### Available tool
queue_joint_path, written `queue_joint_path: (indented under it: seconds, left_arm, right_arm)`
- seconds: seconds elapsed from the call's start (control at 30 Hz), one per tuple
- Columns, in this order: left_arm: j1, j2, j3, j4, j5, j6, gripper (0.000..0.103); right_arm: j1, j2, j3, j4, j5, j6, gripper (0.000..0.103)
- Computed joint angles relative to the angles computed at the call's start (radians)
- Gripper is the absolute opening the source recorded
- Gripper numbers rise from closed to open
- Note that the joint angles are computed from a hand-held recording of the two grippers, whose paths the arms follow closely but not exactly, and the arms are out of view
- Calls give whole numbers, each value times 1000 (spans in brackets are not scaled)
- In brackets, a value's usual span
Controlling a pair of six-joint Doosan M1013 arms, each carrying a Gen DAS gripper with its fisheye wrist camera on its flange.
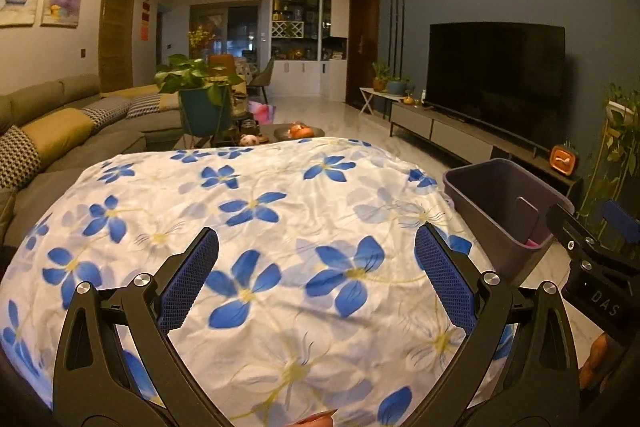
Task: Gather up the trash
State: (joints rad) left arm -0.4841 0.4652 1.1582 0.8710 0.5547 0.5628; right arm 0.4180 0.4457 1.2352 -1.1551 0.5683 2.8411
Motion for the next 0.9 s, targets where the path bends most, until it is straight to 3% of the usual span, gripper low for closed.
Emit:
queue_joint_path:
  seconds: [0.3,0.9]
  left_arm:
    - [-1,-57,82,69,-9,-100,97]
    - [-6,-77,102,86,-9,-130,97]
  right_arm:
    - [31,-24,27,-35,15,24,98]
    - [43,-34,42,-76,7,53,98]
